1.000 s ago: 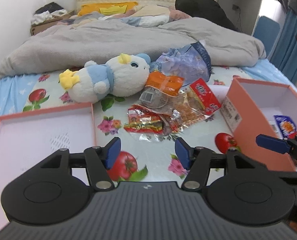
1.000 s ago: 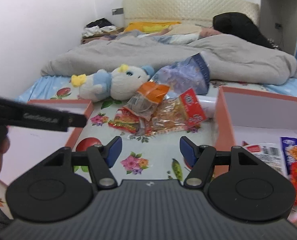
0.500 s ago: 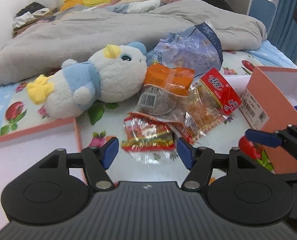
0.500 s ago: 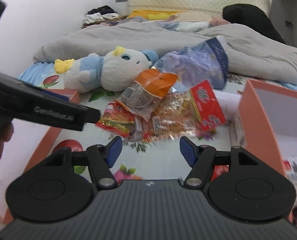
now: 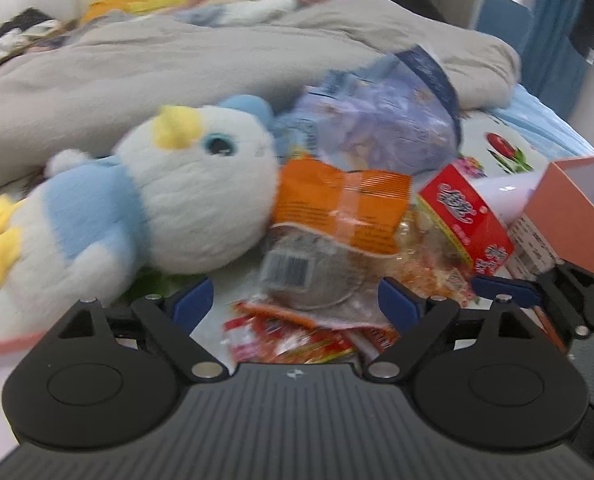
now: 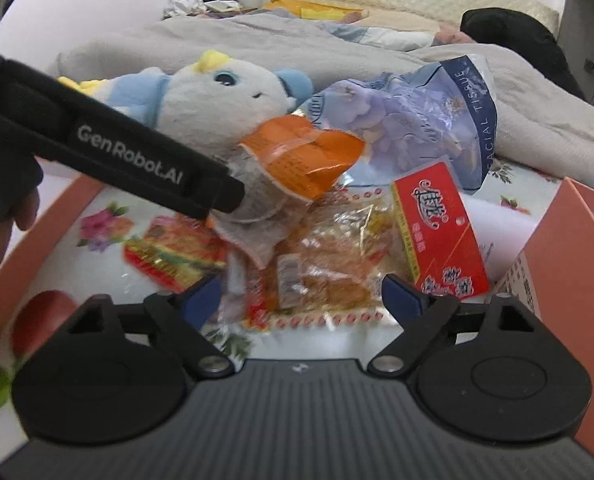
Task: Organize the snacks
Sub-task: 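Grasp the orange bread packet with the left tool while the right grasps the dried tofu packet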
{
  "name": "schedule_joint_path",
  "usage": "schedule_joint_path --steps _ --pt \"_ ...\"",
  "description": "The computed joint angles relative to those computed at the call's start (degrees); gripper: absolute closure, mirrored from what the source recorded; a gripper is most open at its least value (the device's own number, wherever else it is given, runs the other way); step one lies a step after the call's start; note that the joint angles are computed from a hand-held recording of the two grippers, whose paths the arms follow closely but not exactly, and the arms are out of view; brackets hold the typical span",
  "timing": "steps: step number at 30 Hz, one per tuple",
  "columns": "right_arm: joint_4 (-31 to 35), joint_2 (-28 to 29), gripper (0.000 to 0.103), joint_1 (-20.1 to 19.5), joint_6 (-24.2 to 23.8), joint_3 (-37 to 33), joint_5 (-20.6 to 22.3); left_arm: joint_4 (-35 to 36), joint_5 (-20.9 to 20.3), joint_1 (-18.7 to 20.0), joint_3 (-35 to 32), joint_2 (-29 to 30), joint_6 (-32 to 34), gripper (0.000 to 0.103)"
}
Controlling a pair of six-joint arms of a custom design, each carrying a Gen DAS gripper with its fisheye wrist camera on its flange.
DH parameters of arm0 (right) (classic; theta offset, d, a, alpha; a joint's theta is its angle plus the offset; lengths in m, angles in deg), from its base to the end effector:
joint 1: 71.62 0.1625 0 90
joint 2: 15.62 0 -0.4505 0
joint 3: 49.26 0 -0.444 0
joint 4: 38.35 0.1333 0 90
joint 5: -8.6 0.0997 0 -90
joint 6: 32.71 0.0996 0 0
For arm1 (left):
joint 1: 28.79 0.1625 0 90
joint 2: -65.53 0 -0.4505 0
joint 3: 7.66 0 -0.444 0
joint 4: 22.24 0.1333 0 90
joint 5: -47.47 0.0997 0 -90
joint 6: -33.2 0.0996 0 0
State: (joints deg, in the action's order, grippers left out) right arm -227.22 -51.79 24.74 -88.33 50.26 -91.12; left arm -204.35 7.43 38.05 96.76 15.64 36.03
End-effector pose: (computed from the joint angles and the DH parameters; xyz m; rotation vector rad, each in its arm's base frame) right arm 0.1934 -0.6838 0.0096 1.3038 -2.3111 0.6783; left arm -0.0693 -0.6947 0.1555 0.1571 2.2538 -0.9308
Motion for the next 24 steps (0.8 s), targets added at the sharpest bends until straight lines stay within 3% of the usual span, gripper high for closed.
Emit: schedule_joint_path --steps 3,6,10,15,21,24 --pt "0.12 1.19 0.014 -0.15 0.13 -1.45 -0.39 -1.23 -2.29 0.73 -1.84 1.48 6.36 0.011" --pt "0.68 1.92 0.014 -0.33 1.77 -2.66 -0.25 0.06 -2.59 1.38 -3.66 2.56 8.31 0.011" --pt "1.84 2.55 0.014 -0.84 4.29 -3.93 2.19 2.17 -5.7 2.69 -5.27 2.71 7.85 0.011" --pt "1.77 3.98 0.013 -0.42 4.61 -4.99 0.6 9.34 -6.73 3.72 -7.3 2.52 3.05 0.013" --pt "1.14 4.72 0.015 0.18 4.88 -5.29 -1.63 10.56 -6.02 3.08 -7.87 2.99 3.41 0.031" --pt "0.73 4.95 0.025 0.76 5.2 -5.23 -2.51 10.77 -6.46 2.85 -7.67 2.56 1.65 0.043"
